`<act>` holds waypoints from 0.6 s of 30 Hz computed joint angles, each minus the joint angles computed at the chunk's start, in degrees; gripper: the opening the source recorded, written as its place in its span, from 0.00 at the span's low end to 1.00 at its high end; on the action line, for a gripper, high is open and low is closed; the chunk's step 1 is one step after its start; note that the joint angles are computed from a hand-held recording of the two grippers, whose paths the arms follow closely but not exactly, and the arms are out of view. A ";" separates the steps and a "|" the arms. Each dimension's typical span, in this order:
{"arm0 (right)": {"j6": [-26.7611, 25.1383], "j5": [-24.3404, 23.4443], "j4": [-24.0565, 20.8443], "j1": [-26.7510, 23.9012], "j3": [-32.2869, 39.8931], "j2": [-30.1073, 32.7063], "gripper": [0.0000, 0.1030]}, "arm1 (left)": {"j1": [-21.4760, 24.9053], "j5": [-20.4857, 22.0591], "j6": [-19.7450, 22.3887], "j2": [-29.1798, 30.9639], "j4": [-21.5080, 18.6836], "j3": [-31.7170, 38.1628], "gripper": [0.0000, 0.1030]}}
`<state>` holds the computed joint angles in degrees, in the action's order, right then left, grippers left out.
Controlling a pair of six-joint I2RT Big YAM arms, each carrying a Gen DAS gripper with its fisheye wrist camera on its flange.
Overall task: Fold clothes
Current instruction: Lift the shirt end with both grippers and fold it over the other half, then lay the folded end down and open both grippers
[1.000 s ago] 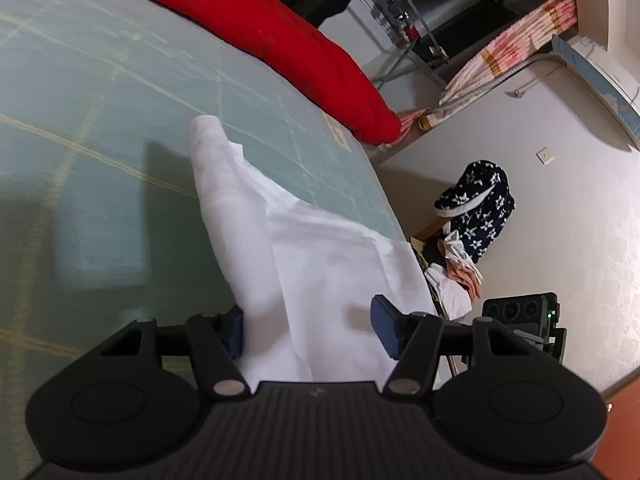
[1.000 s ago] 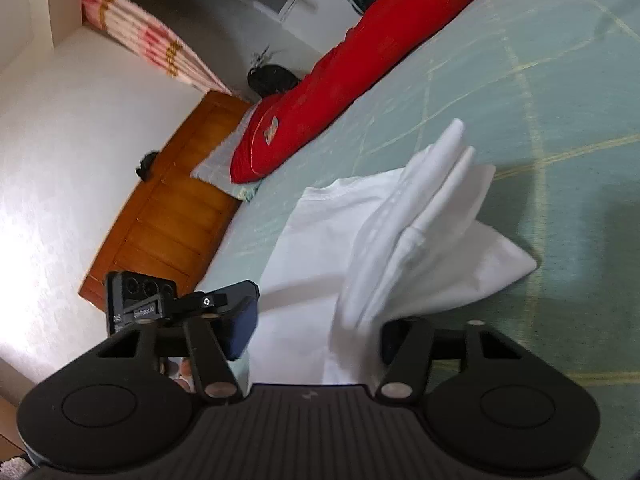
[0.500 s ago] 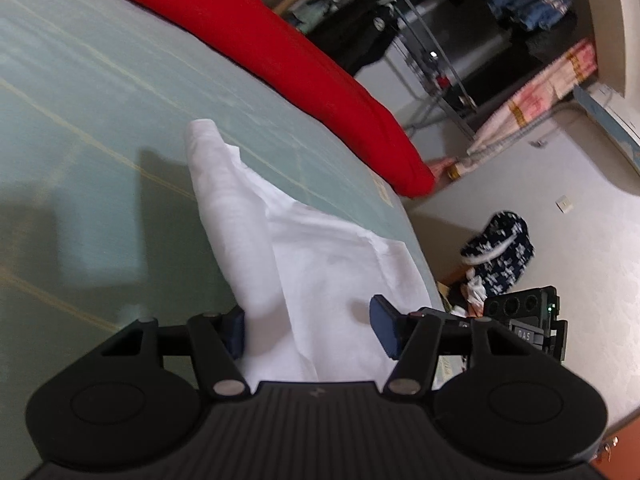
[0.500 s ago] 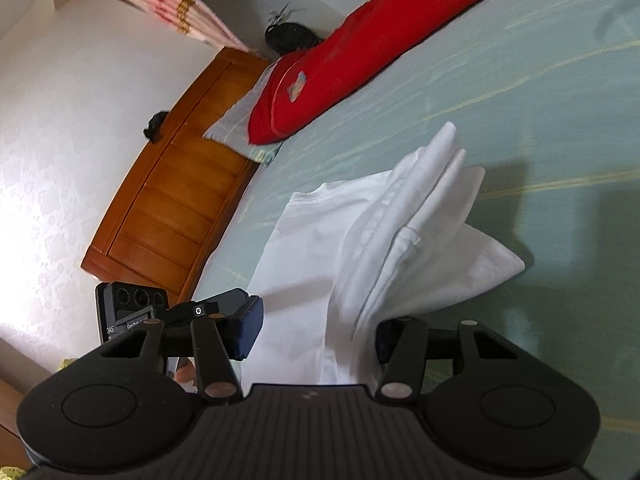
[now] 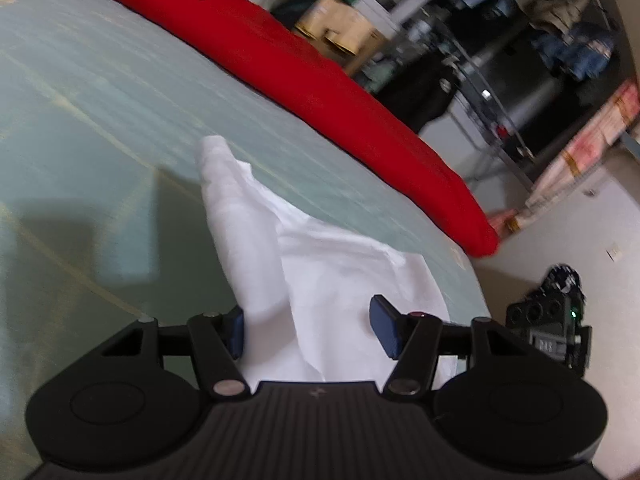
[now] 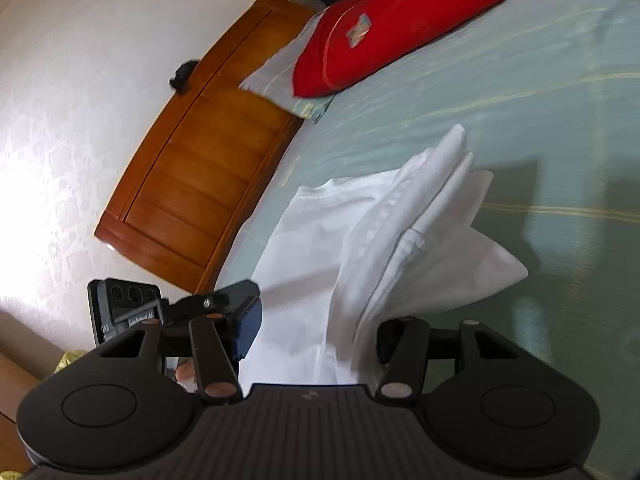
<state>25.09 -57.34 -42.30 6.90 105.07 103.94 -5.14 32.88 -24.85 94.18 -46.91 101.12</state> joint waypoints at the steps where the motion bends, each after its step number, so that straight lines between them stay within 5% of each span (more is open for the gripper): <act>1: 0.01 0.34 -0.19 0.93 1.23 0.87 0.59 | 0.86 -0.48 0.34 0.18 -0.50 0.46 0.57; 18: 2.64 6.02 1.52 11.91 17.39 13.37 0.60 | 9.71 -6.27 2.85 5.48 -3.91 6.93 0.57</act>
